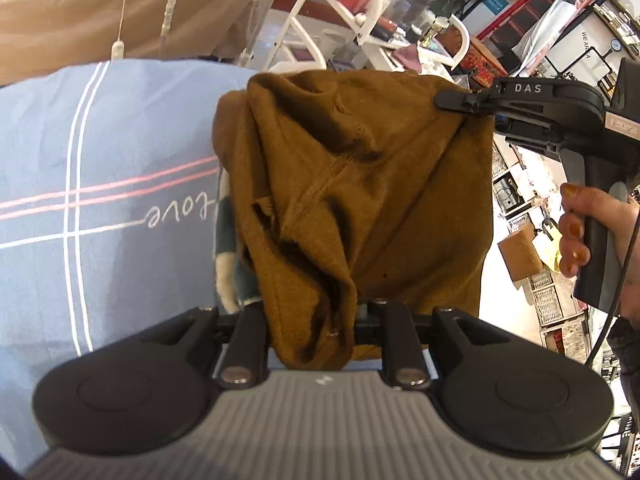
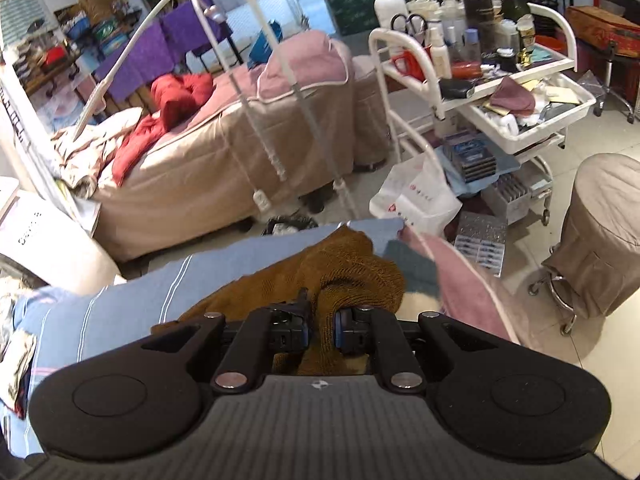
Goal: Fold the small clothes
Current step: 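Lift the folded sweater with both tools and carry it toward the striped blanket, then lower the sweater onto the striped blanket and open both tools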
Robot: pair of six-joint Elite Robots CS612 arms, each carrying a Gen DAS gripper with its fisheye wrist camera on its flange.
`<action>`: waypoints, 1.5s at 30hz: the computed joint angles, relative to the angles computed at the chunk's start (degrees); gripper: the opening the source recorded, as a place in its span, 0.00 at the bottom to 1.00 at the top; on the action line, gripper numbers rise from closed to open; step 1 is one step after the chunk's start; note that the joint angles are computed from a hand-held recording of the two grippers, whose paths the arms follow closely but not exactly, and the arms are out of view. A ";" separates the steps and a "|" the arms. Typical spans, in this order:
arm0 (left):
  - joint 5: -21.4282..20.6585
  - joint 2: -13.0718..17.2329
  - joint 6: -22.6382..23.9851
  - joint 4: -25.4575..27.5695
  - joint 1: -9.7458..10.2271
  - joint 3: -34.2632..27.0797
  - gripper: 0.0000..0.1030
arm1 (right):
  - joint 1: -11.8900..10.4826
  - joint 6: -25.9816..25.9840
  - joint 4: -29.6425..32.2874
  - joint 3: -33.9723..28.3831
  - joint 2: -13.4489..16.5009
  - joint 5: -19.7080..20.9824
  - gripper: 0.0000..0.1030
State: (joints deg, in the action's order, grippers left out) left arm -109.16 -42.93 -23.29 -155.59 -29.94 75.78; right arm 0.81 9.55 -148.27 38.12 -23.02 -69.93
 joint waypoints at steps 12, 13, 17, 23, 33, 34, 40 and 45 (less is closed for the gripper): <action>-2.50 1.41 -3.26 4.76 1.37 -2.01 0.44 | -0.74 -0.28 -4.08 3.57 -2.04 -5.00 0.38; -1.33 0.60 -1.26 3.83 1.43 -0.88 0.45 | -0.62 -0.46 -8.08 6.22 -3.31 -6.73 0.48; 4.70 -2.54 4.54 -2.19 1.66 3.26 0.84 | -1.41 -8.37 -14.53 14.36 -7.66 1.21 0.57; 6.14 -2.79 22.64 -14.23 1.65 3.26 0.89 | -1.46 -21.64 -14.28 23.22 -12.08 8.53 0.57; 1.13 6.86 43.41 0.33 0.80 -13.23 0.44 | -0.97 -36.23 -8.77 24.26 -12.60 7.49 0.58; 3.25 7.90 42.02 1.63 0.57 -14.71 0.44 | -0.95 -37.33 -8.21 24.28 -12.58 7.55 0.59; 5.77 13.32 34.07 7.34 1.05 -22.90 0.49 | -0.44 -43.24 -6.96 25.83 -12.56 0.78 0.60; 7.71 14.10 29.63 7.41 1.89 -24.61 0.64 | -0.30 -41.53 -9.47 26.92 -12.53 -0.22 0.61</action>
State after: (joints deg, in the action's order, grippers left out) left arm -101.45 -28.83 6.34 -148.19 -28.04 51.17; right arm 0.50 -31.97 -157.74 65.04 -35.56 -70.15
